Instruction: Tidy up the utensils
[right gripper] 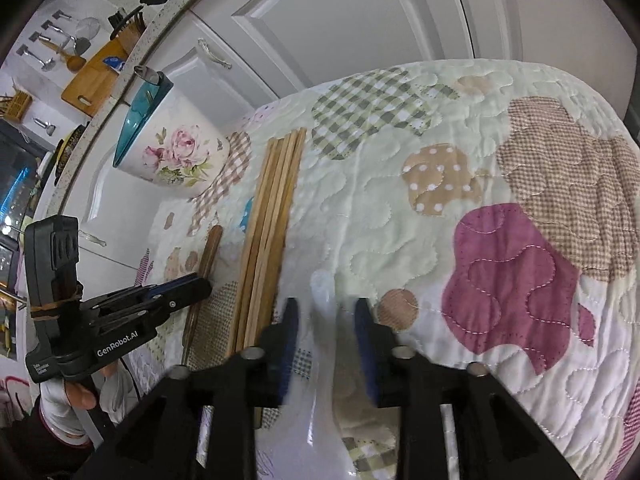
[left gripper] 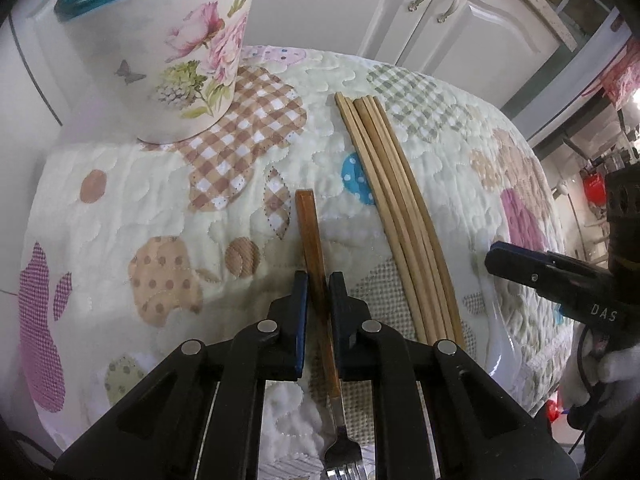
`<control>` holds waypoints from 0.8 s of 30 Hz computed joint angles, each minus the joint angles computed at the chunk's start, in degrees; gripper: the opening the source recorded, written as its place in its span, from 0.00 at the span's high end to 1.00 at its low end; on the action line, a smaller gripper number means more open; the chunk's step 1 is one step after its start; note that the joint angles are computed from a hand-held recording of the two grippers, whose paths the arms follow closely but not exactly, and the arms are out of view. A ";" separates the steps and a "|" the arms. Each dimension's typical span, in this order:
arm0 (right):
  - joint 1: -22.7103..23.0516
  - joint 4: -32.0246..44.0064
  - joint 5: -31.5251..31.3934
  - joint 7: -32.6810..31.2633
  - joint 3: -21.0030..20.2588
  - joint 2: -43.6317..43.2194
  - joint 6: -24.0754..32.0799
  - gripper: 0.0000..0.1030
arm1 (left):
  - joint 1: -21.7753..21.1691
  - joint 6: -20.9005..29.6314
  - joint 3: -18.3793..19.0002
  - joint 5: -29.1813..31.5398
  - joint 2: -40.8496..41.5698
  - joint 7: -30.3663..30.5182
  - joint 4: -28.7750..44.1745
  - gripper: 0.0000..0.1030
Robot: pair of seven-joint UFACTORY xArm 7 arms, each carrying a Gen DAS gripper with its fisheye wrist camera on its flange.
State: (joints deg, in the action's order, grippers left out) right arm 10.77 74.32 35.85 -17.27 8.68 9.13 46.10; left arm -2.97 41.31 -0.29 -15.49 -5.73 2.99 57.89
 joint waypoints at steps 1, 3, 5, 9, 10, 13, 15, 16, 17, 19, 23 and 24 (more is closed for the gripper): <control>0.02 0.36 -0.51 0.12 -0.06 0.18 0.23 0.72 | -0.01 -0.10 -0.04 0.13 0.40 0.03 0.40 0.90; 0.16 1.01 -1.97 0.41 -0.13 0.44 0.68 0.72 | 0.12 -0.71 -0.05 0.48 0.98 0.08 1.08 0.89; 0.32 1.48 -2.82 -0.13 0.04 0.53 0.76 0.72 | 0.29 -0.75 -0.06 0.80 2.02 -0.37 2.15 0.84; 1.44 3.84 -6.80 -1.70 0.50 2.54 1.29 0.72 | 0.52 0.02 -0.38 2.83 4.91 -0.47 5.09 0.82; 1.57 4.09 -7.37 -2.10 0.63 2.88 1.04 0.72 | 0.52 0.38 -0.52 3.39 5.60 -0.55 5.74 0.82; 1.04 4.35 -5.76 -4.88 1.22 3.54 0.43 0.76 | 0.66 -0.01 -0.71 3.22 6.91 -0.38 6.95 0.82; 0.81 4.69 -5.10 -5.74 1.35 4.11 0.42 0.88 | 0.69 -0.37 -0.92 2.88 7.79 0.56 7.80 0.83; 0.80 4.78 -5.08 -5.80 1.38 4.23 0.62 0.88 | 0.67 -0.88 -1.02 2.98 8.02 0.84 7.95 0.88; 0.71 4.80 -4.86 -5.88 1.41 4.19 0.71 0.88 | 0.74 -1.05 -1.02 3.03 7.97 1.16 7.81 0.89; 0.46 4.13 -3.87 -6.41 1.52 3.20 0.43 0.88 | 1.05 -0.75 -0.95 1.49 7.54 2.51 7.62 0.90; 0.02 2.00 -1.02 -8.40 1.16 -0.50 -0.35 0.89 | 1.63 -1.65 -0.36 -1.87 4.27 4.16 5.50 0.90; 0.04 1.61 -0.60 -8.70 0.94 -1.39 -0.49 0.89 | 1.73 -1.79 -0.07 -3.37 3.22 4.88 5.03 0.90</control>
State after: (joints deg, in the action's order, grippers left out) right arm 10.81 75.92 35.24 -25.98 9.62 7.74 45.61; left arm -1.24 39.52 -0.37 -18.86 -2.51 7.87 62.92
